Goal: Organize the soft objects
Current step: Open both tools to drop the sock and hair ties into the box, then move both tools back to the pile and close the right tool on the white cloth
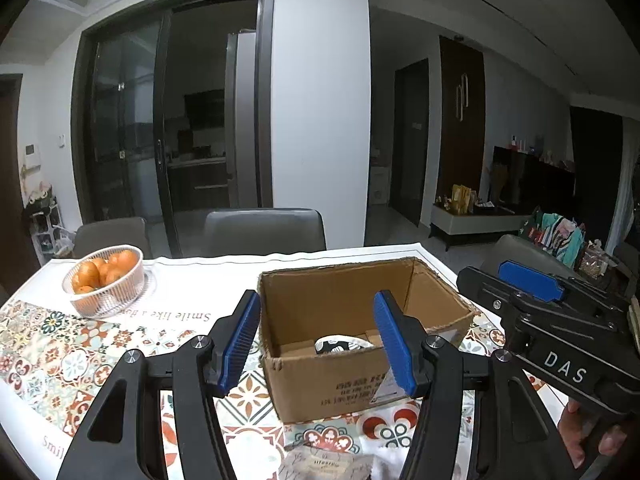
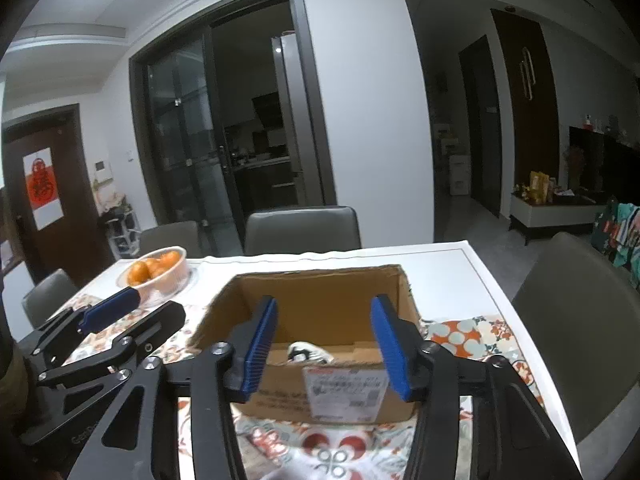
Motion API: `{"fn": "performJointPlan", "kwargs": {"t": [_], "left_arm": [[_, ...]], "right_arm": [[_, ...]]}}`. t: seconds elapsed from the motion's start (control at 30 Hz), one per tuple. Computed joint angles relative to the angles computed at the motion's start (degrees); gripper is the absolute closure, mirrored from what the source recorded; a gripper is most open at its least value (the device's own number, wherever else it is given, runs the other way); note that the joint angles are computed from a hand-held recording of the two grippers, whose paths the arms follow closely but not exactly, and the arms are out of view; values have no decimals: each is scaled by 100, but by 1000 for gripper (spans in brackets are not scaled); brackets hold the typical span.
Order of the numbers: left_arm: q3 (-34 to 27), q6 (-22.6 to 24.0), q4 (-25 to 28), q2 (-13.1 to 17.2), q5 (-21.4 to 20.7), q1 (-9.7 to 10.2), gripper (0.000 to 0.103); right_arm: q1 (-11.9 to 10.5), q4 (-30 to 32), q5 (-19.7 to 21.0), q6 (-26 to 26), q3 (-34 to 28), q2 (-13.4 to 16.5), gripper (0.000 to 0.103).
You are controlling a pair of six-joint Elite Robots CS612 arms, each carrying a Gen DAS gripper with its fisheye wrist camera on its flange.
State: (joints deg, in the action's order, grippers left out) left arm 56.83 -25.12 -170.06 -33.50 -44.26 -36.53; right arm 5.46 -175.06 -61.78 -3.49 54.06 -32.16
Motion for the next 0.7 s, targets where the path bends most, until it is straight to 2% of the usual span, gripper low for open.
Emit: {"fn": "performJointPlan", "kwargs": {"t": [0.2,0.7], "left_arm": [[391,-108,-127,-213,176,-102,43],[1195,-530,-174,-559,397,-309,40]], "right_arm": [[12,-346,-156,-34,545,-280,48],[0,-373,-82,-330,1376,-671,48]]}}
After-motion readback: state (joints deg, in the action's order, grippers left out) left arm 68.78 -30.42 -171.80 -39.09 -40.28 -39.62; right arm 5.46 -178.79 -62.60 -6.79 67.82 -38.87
